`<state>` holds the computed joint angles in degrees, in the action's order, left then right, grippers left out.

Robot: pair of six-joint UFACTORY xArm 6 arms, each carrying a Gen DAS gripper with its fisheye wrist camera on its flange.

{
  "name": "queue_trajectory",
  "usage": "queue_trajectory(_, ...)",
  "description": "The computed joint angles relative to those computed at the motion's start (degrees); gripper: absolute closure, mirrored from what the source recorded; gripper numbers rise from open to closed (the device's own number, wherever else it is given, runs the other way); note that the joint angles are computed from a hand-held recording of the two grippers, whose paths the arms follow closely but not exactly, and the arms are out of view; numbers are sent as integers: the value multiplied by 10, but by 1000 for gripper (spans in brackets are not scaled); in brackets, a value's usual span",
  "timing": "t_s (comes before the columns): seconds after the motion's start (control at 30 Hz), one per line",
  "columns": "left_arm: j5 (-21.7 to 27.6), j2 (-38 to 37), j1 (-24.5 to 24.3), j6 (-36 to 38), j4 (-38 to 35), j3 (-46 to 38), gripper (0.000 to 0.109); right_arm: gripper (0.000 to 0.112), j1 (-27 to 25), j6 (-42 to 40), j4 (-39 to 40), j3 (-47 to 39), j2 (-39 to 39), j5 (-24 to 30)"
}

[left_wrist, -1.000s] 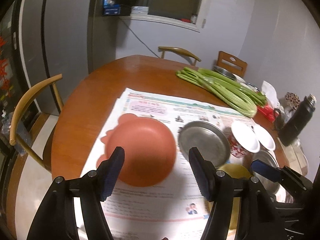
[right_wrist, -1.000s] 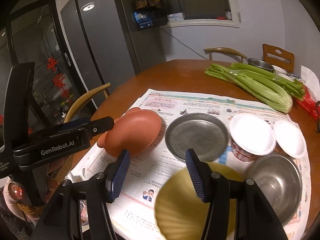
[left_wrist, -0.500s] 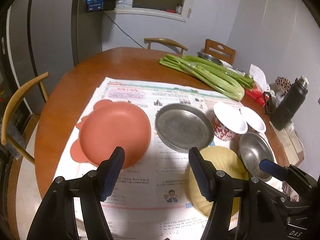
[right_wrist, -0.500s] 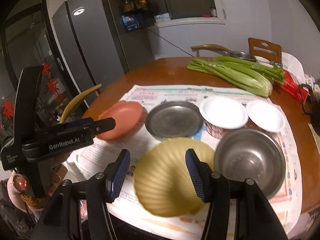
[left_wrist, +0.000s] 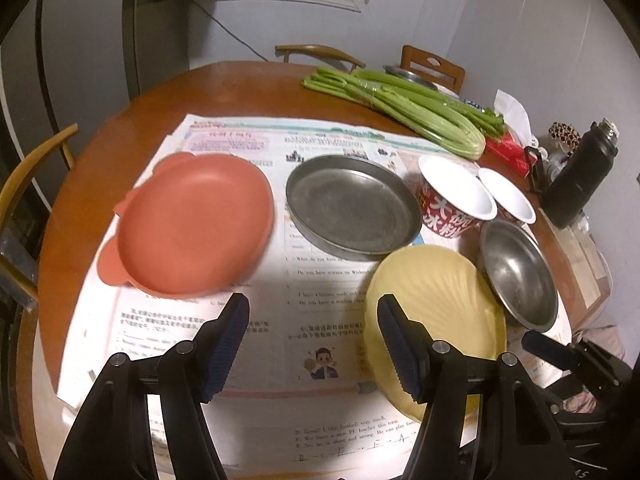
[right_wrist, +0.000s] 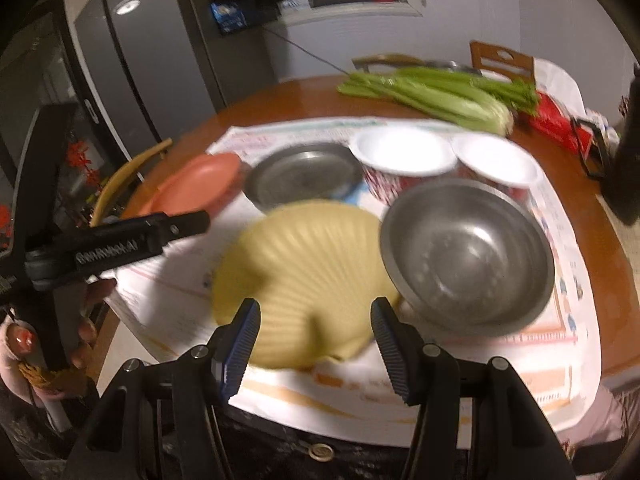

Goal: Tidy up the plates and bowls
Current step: 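Move the left gripper to the rim of the yellow shell plate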

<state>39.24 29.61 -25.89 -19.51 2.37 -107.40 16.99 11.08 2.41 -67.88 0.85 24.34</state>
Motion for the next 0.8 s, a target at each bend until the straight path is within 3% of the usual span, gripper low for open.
queue_trajectory(0.4,16,54,-7,38,-54,-53,40,55,-12,28,-11,-11,32,4)
queue_trajectory(0.73,48,129,-17,43,-44,-149,40,55,-10,29,-18,-57,83,14)
queue_trajectory(0.8,42,134,-19,43,-39,-153,40,55,-8,43,-48,-60,88,10)
